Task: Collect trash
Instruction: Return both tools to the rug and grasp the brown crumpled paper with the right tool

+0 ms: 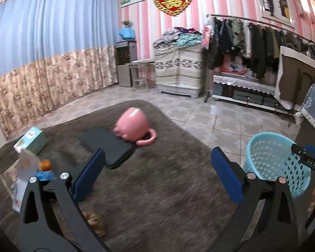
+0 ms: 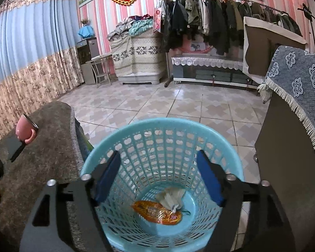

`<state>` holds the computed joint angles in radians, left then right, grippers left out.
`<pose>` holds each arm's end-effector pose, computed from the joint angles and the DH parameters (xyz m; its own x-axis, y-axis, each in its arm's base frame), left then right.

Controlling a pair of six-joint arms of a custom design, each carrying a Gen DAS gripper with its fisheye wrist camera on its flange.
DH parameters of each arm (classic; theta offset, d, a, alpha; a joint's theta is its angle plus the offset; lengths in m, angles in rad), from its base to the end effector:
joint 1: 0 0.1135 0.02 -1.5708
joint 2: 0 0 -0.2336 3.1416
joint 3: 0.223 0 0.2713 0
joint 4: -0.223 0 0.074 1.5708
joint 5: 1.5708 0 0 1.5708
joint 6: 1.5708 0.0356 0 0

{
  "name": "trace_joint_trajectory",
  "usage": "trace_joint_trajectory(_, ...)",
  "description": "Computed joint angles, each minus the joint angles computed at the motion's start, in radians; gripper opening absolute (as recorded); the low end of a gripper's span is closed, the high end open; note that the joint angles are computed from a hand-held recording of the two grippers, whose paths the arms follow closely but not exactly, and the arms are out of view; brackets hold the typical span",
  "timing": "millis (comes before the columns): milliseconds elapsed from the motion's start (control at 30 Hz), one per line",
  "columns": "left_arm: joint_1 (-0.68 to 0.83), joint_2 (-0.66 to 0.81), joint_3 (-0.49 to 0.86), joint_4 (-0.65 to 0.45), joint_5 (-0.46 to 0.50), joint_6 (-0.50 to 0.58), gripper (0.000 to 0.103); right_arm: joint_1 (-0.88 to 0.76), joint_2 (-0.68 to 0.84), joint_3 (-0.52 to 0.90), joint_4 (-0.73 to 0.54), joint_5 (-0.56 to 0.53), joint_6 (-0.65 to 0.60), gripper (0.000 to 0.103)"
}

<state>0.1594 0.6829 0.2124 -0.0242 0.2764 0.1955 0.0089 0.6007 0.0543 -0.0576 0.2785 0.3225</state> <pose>0.1961 0.0217 0.1431 -0.4434 0.1180 -0.8885 0.1739 0.9838 0.0439 0.1737 -0.0082 0.0979 -0.4696 0.3006 -0.8301 0.3865 0.9154 0.1128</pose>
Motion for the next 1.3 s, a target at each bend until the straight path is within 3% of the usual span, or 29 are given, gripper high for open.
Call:
trace_joint_trajectory(233, 0.269, -0.143, -0.013, -0.144, 0.164, 0.093, 0.097, 0.135, -0.070, 0.021, -0.104, 0.107, 0.036, 0.093)
trace_joint_trajectory(433, 0.545, -0.093, 0.034, -0.183, 0.334, 0.197, 0.097, 0.278, -0.148, 0.031, -0.208, 0.202, 0.106, 0.094)
trace_joint_trajectory(600, 0.751, 0.037, 0.077, -0.168, 0.465, 0.302, 0.097, 0.463, -0.168, 0.084, -0.295, 0.358, 0.163, 0.096)
trace_joint_trajectory(800, 0.946, 0.275, 0.182, -0.148, 0.559, 0.431, 0.097, 0.673, -0.072, 0.172, -0.319, 0.483, 0.245, 0.096)
trace_joint_trajectory(1033, 1.088, 0.461, 0.280, -0.110, 0.621, 0.481, 0.097, 0.895, 0.197, 0.319, -0.300, 0.623, 0.310, 0.097)
trace_joint_trajectory(1300, 1.150, 0.591, 0.341, -0.054, 0.618, 0.499, 0.097, 1.034, 0.408, 0.454, -0.275, 0.636, 0.358, 0.098)
